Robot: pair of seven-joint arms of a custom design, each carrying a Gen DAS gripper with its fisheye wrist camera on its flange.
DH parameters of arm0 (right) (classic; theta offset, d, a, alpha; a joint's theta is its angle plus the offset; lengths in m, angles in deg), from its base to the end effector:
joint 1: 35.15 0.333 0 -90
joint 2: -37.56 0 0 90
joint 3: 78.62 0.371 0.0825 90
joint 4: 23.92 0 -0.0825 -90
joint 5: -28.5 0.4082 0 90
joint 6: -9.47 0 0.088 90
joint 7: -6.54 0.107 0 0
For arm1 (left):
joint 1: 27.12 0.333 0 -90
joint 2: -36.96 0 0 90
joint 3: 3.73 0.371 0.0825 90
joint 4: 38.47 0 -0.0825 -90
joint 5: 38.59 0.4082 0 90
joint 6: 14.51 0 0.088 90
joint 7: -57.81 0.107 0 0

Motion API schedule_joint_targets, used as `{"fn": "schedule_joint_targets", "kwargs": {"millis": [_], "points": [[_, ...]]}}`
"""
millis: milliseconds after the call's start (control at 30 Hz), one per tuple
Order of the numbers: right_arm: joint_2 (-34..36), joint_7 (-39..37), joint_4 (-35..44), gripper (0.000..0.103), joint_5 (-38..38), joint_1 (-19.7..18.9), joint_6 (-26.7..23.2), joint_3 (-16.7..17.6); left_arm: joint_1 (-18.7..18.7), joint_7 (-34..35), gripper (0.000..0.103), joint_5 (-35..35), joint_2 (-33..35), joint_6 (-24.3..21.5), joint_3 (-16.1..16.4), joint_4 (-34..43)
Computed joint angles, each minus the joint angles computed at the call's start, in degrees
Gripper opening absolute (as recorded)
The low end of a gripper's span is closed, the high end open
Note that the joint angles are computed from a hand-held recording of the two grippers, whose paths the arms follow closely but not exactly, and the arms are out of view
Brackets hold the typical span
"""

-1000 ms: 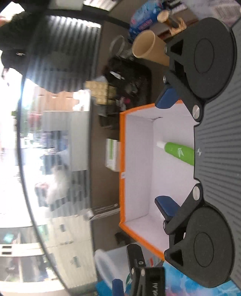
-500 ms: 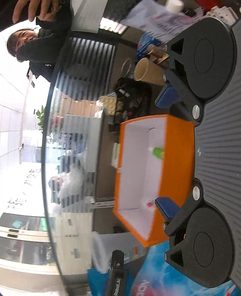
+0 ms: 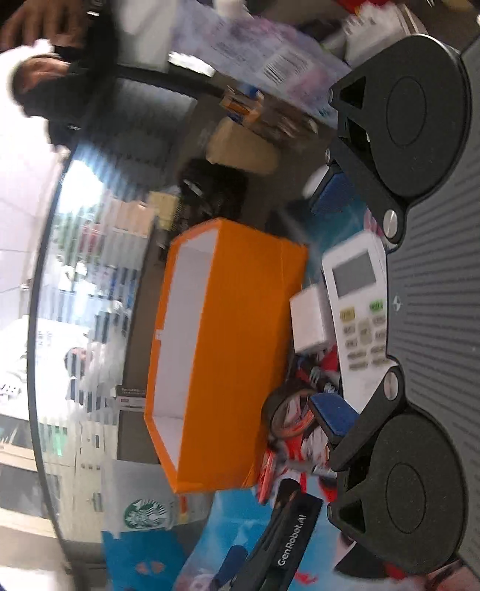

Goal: Organize rigid objects
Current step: 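Withdraw both tools from the box back toward the markers on the mat, then grasp a black pen with the left tool while the right tool grasps a black marker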

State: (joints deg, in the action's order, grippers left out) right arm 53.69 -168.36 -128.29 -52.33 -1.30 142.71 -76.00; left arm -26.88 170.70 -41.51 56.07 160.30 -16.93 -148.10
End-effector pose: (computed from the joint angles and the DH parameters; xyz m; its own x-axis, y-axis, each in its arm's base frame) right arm 0.5692 0.3955 0.4582 -0.1913 -0.9629 0.1904 -0.4891 -0.0746 -0.8690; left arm 0.6932 -0.1368 0.4597 -0.4356 -0.8831 -0.1741 -0.5690 0.4200 -0.7069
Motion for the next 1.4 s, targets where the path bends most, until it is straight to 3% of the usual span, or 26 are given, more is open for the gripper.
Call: {"fn": "schedule_joint_targets", "kwargs": {"millis": [100, 167, 267, 333, 467, 500, 567, 667, 733, 767, 833, 867, 967, 1000, 1267, 1400], "points": [[0.4, -1.4, -0.2, 0.103, -0.7, 1.0, -4.5, -0.1, -3.6, -3.0, 0.103, 2.9, 0.1, 1.2, 3.5, -0.9], [0.3, -2.2, -0.9, 0.103, 0.3, 0.2, -3.2, 0.0, -4.9, -4.6, 0.103, 4.3, 0.2, 0.3, 4.7, -0.8], [-0.9, 0.3, -3.5, 0.103, -0.9, -1.4, 2.7, -0.3, -1.3, -2.3, 0.103, 2.7, -0.1, 1.6, 0.4, -1.8], [-1.7, 2.1, -5.1, 0.103, -2.6, -2.6, 6.4, -0.4, -0.7, -1.2, 0.103, 2.7, -0.5, 2.6, -0.4, -2.7], [-2.0, 3.6, -6.1, 0.103, -2.9, -3.6, 7.5, -0.2, 1.3, 1.8, 0.103, 1.9, -0.9, 2.3, -3.1, -3.9], [-2.1, 5.0, -6.2, 0.103, -3.5, -3.8, 7.8, -0.2, 1.1, 2.4, 0.103, 2.0, -0.9, 2.0, -3.0, -4.0], [-2.5, 7.8, -6.7, 0.103, -4.9, -3.8, 7.9, -0.1, -2.3, -0.6, 0.103, 5.1, -0.6, 1.7, 0.7, -3.8], [-2.7, 9.9, -6.7, 0.103, -6.5, -3.8, 7.2, 0.3, -3.1, -1.4, 0.103, 3.4, -0.1, 1.0, 1.6, -2.7], [-2.7, 9.6, -6.7, 0.103, -6.5, -3.9, 7.0, 0.6, 0.8, 0.2, 0.103, 0.2, 0.2, 1.1, -2.4, -2.2], [-2.7, 9.6, -6.7, 0.103, -6.4, -3.8, 6.4, 0.7, 0.9, 1.2, 0.103, -1.6, 0.2, 1.5, -2.5, -2.1], [-2.7, 10.0, -6.7, 0.103, -6.5, -3.7, 5.8, 0.8, -1.8, -3.9, 0.103, 2.7, 0.9, 0.9, 1.1, -1.1], [-2.8, 10.7, -6.7, 0.103, -7.1, -3.7, 6.0, 0.8, -1.7, -2.5, 0.103, 1.3, 1.2, -0.2, 0.9, -0.6], [-2.9, 12.1, -6.6, 0.103, -8.5, -3.8, 6.7, 1.0, 4.0, 3.2, 0.103, -3.6, 1.9, -2.0, -6.0, -0.3], [-2.9, 12.1, -6.4, 0.103, -8.7, -3.7, 6.7, 1.2, 4.3, 4.2, 0.103, -4.3, 2.0, -1.0, -6.5, -0.6], [-1.5, 11.5, -3.7, 0.103, -12.1, -2.8, 9.5, 1.9, 5.7, 5.7, 0.103, -7.5, 2.9, 0.6, -6.7, -0.2], [0.4, 10.5, -1.3, 0.103, -12.2, -2.3, 12.1, 1.8, 5.5, 4.5, 0.103, -7.4, 2.7, 0.8, -5.0, -0.2]]}}
